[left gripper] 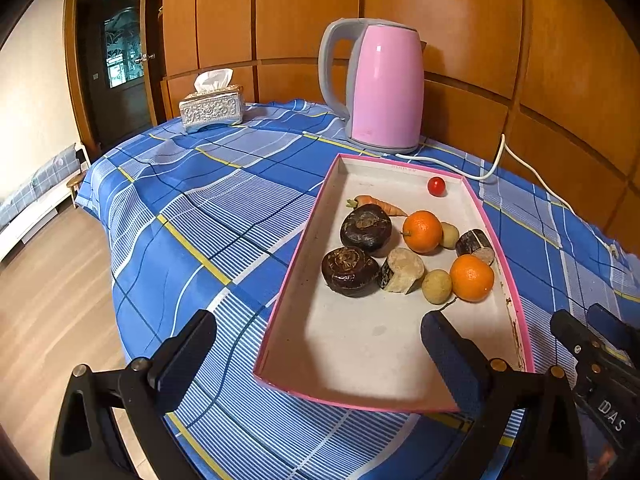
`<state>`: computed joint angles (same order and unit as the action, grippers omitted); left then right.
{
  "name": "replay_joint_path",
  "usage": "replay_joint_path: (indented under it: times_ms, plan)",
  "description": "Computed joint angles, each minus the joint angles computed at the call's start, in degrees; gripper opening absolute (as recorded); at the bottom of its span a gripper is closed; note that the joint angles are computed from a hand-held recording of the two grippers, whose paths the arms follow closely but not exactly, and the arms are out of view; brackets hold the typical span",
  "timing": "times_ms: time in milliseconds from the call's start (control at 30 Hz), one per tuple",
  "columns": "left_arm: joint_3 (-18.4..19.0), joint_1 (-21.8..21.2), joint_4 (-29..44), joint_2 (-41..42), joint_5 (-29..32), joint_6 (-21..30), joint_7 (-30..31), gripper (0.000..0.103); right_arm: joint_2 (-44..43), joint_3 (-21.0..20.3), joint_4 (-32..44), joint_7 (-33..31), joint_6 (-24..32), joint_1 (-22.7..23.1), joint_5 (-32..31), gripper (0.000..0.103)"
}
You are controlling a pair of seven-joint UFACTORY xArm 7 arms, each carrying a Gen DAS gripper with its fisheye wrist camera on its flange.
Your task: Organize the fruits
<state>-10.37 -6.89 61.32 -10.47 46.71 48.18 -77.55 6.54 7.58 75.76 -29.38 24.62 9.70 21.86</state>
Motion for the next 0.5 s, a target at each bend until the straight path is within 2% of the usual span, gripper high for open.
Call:
replay_joint_path:
  times_ms: [500]
  plan:
    - [0.13, 0.32, -0.37, -0.26, -0.06, -2.08, 0.12, 0.103, 0.36, -0.18, 0.38, 0.60, 0.34, -0.20, -0.44, 0.062]
